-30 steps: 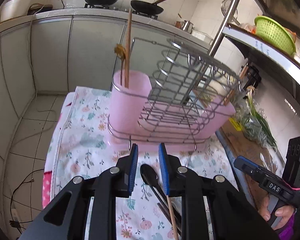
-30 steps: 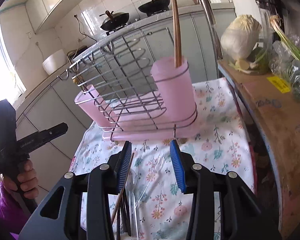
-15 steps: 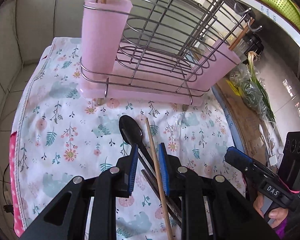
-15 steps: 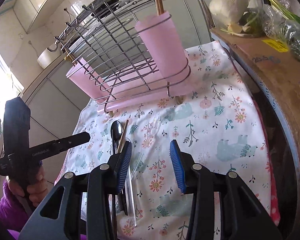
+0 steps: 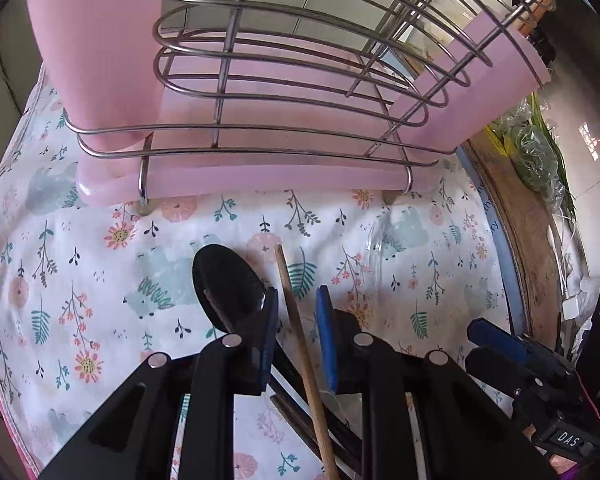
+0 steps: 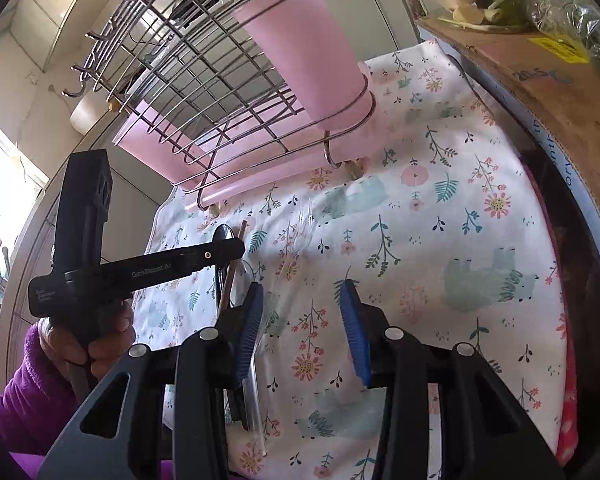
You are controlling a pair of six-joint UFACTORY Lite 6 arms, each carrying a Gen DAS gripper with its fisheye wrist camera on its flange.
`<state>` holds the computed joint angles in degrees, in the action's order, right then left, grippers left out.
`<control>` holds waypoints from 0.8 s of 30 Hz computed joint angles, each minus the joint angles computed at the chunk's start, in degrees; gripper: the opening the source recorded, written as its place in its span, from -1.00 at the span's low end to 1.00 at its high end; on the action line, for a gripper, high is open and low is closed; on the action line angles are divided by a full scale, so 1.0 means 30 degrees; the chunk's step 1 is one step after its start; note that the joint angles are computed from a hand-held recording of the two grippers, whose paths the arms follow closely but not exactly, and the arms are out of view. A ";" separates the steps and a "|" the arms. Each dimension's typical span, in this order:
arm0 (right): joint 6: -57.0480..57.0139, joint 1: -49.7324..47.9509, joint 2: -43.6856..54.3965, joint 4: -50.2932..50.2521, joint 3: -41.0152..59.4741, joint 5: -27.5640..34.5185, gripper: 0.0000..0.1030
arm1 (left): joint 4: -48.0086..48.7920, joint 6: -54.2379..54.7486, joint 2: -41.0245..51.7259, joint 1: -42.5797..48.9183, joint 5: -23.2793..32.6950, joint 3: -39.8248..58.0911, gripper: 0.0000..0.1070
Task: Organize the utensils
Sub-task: 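Move both grippers back down toward the black spoon and remaining utensils, then grasp a wooden chopstick with the left gripper while the right gripper grasps a clear plastic utensil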
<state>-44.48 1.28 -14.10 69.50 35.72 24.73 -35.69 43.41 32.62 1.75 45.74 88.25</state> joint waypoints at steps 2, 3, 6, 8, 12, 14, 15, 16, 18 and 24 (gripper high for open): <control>-0.0963 -0.0540 0.0761 0.1125 0.0261 0.0783 -0.21 | 0.0459 -0.0436 0.0681 -0.0194 0.0245 0.0965 -0.66; -0.1306 -0.0779 0.1113 0.1569 0.0386 0.1158 -0.21 | 0.0659 -0.0576 0.0966 -0.0251 0.0440 0.1400 -0.67; -0.1685 -0.1080 0.1873 0.2219 0.0732 0.1830 -0.21 | 0.1546 -0.1323 0.1709 -0.0616 0.0839 0.2499 -0.74; -0.1800 -0.1149 0.2320 0.2411 0.0993 0.2134 -0.21 | 0.1855 -0.1661 0.1995 -0.0868 0.0816 0.2782 -0.83; -0.1529 -0.1041 0.3073 0.2456 0.1413 0.2585 -0.22 | 0.2098 -0.1856 0.2096 -0.1108 0.0709 0.2771 -0.86; -0.1333 -0.1085 0.3392 0.2386 0.1615 0.2790 -0.22 | 0.2332 -0.2074 0.2399 -0.1182 0.1144 0.3213 -0.86; -0.1336 -0.1088 0.3573 0.2511 0.1688 0.2966 -0.22 | 0.2377 -0.2095 0.2564 -0.1154 0.1342 0.3412 -0.86; -0.1475 -0.1058 0.3829 0.2754 0.1759 0.3047 -0.22 | 0.2385 -0.2161 0.2752 -0.1052 0.1665 0.3735 -0.86; -0.1476 -0.1053 0.4269 0.3043 0.1969 0.3338 -0.22 | 0.2479 -0.2525 0.3316 -0.1006 0.2293 0.4528 -0.86; -0.0908 -0.1058 0.5629 0.3257 0.3120 0.4046 -0.22 | 0.1574 -0.2206 0.3839 -0.0302 0.3437 0.5413 -0.92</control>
